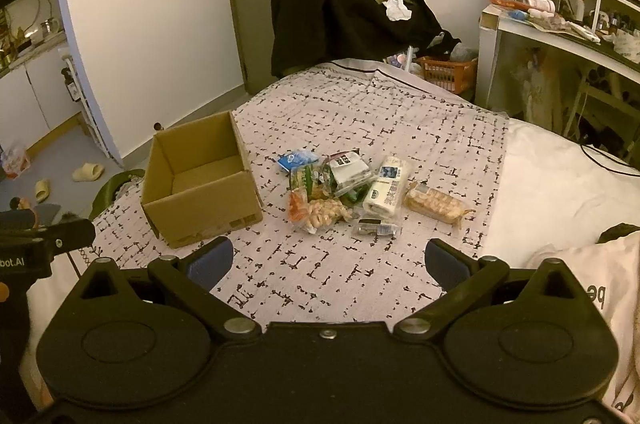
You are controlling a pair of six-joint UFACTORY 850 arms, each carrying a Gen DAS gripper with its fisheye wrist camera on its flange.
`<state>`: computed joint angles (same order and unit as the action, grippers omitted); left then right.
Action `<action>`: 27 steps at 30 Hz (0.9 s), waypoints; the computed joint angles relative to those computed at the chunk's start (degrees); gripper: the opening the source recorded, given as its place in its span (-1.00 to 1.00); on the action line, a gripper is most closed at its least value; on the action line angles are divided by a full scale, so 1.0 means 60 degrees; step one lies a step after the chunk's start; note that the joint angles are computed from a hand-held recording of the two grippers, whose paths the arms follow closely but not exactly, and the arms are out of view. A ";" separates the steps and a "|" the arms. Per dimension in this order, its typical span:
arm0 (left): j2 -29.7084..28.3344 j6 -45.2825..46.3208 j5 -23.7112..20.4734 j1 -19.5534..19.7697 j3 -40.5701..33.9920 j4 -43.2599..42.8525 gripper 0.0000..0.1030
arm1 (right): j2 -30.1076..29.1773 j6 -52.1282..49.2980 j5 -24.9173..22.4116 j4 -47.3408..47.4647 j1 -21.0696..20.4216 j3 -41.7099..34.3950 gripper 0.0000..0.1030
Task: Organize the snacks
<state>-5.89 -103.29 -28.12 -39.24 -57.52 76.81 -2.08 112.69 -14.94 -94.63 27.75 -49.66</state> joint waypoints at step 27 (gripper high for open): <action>-0.2099 -0.0098 0.0434 0.0119 -0.2064 -0.0036 0.95 | -0.1324 -0.0557 0.1880 0.0826 -0.1601 -0.1102 0.69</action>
